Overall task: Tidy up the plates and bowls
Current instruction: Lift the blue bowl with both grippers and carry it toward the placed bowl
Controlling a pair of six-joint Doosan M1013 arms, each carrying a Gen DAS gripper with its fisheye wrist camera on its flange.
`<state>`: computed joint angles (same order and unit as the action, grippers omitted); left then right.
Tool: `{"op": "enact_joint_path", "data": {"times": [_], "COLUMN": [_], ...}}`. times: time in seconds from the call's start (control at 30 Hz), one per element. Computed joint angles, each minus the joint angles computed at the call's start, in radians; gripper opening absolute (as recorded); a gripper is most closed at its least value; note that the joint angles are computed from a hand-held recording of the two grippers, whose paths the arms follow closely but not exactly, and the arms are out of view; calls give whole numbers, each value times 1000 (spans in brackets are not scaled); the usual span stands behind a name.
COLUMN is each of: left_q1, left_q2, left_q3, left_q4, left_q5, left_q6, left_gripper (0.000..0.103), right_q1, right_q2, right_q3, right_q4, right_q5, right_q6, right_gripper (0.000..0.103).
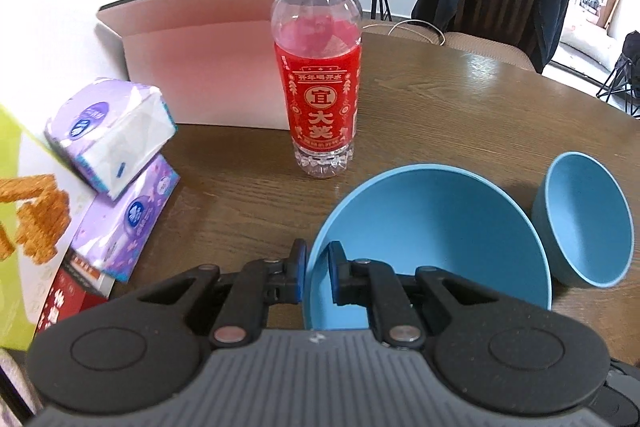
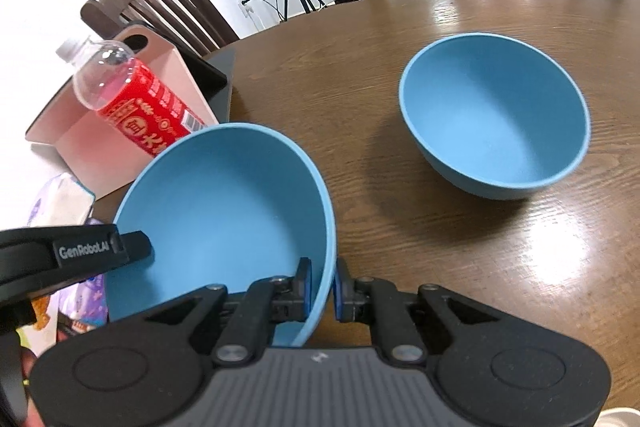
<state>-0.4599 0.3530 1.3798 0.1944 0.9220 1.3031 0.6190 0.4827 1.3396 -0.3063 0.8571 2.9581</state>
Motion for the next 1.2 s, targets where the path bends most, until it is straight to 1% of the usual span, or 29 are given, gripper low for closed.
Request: {"op": "enact_joint_path", "data": {"times": [0.27, 0.43, 0.77, 1.0, 1.2], "left_q1": [-20, -43, -116, -171, -214], "left_q2": [-63, -105, -179, -221, -250], "left_q3": [52, 85, 152, 189, 219], "left_q4": [26, 54, 118, 137, 139], "left_q5": [-11, -14, 3, -2, -15], "left_q6": [-38, -79, -164, -191, -200], "left_gripper": [12, 12, 12, 12, 12], "right_q1": [22, 33, 52, 72, 91], "right_q2": [-56, -96, -189, -251, -305], "right_q3": [50, 92, 196, 268, 328], "right_q4": [-35, -51, -95, -136, -176], "right_q5": [-11, -28, -57, -52, -33], "right_q6": [34, 44, 111, 178, 243], "right_gripper": [10, 10, 10, 10, 10]}}
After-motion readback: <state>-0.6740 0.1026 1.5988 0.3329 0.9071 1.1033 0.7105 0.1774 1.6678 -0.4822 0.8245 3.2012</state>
